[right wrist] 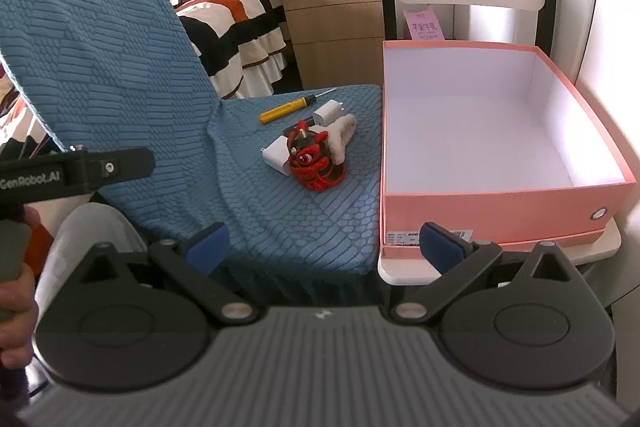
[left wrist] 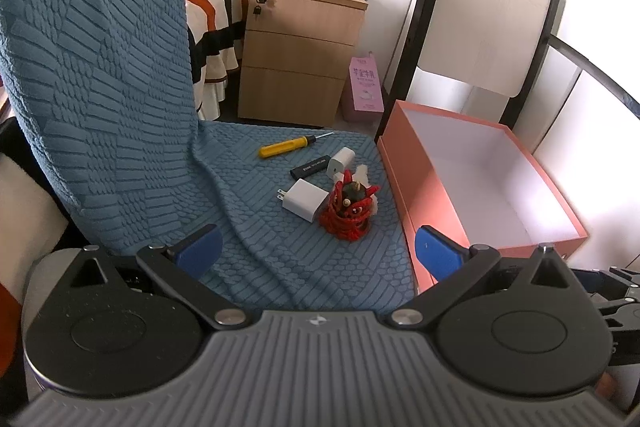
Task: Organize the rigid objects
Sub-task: 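Move both grippers toward the red lion figurine and white charger on the cloth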
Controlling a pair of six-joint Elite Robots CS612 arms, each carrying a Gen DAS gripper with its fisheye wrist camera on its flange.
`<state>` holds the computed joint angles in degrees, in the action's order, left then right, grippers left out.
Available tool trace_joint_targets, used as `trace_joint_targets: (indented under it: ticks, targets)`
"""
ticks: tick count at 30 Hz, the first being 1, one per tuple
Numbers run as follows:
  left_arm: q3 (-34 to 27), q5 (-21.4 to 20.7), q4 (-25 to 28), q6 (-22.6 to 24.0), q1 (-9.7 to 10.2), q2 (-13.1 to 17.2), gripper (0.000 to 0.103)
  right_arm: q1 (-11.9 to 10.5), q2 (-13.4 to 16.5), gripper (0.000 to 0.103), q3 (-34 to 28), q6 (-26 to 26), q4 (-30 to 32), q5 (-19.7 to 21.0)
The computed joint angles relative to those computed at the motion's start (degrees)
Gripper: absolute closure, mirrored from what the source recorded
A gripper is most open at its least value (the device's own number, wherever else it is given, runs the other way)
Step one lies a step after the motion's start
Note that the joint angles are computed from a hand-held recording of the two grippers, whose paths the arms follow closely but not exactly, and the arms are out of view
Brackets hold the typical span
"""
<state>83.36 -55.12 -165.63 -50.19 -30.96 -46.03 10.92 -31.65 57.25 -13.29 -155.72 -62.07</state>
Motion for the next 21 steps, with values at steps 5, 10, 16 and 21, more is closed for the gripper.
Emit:
trace_joint_targets:
  ticks: [5, 10, 16, 21]
  targets:
    - [0.0, -0.3, -0.7, 0.4, 0.05, 0.2, 0.0, 0.2, 0.0, 0.0, -0.4, 0.5, 1.2, -1.3]
    - [0.0, -0.3, -0.6, 0.6, 0.05, 0.2, 0.0, 0.2, 0.3, 0.0, -0.7, 0.9, 1.3, -0.9]
    - [-0.1, 0.0, -0.2, 0.9, 0.01, 0.3, 0.0, 0.2, 0.1, 0.0, -0.4, 0.8, 1.1, -0.8]
    - [-0.1, -0.3, -0.6, 1.2, 0.04, 0.4, 0.0, 0.2, 0.2, 0.0, -0.4, 0.8, 1.0, -1.0]
